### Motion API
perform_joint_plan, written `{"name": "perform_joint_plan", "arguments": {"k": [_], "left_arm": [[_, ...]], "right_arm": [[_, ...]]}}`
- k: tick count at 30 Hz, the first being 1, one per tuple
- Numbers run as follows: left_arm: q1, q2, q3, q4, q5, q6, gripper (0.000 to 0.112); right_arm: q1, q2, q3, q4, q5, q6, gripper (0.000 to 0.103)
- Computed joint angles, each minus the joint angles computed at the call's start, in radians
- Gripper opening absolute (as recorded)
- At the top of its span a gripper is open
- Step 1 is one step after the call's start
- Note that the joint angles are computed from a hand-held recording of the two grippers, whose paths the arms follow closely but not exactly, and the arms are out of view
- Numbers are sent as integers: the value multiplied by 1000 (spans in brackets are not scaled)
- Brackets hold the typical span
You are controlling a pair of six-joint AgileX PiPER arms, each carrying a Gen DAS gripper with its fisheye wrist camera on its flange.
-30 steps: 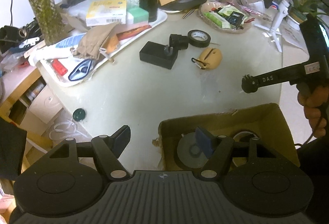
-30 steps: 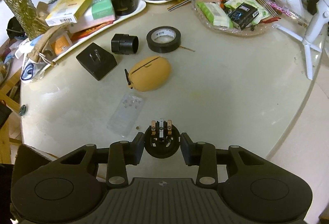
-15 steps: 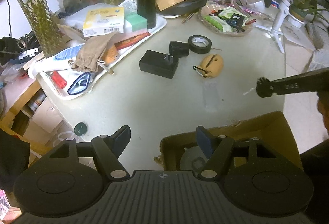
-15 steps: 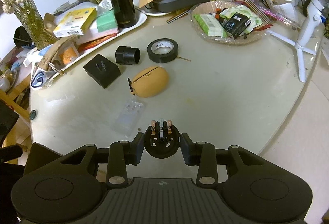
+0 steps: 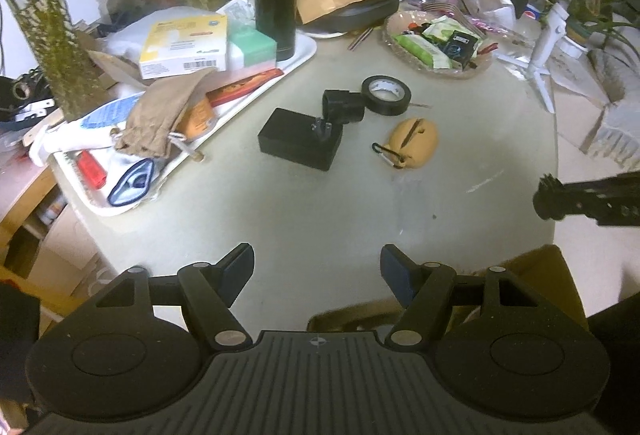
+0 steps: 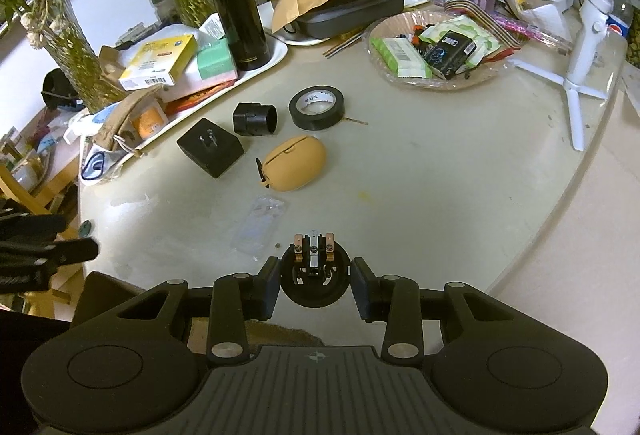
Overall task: Organize rigid objects
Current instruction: 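Lift the connector with the right gripper while the left gripper approaches the black square box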
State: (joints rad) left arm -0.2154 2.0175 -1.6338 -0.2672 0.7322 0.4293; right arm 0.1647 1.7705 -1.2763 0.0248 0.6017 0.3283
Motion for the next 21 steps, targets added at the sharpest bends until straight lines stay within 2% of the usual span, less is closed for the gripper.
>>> {"name": "perform_joint_plan", "arguments": {"k": [9,14,21], "left_arm": [[3,119,-160,-35,43,10,69],[7,186,-248,-84,54,95,69],[10,285,-350,-149,4,208,71]], "right_arm": [[-12,-70,67,52,-22,-48,40],[-15,-107,97,74,-35,-72,41],[-34,-139,120,98,-47,-83,41]]}}
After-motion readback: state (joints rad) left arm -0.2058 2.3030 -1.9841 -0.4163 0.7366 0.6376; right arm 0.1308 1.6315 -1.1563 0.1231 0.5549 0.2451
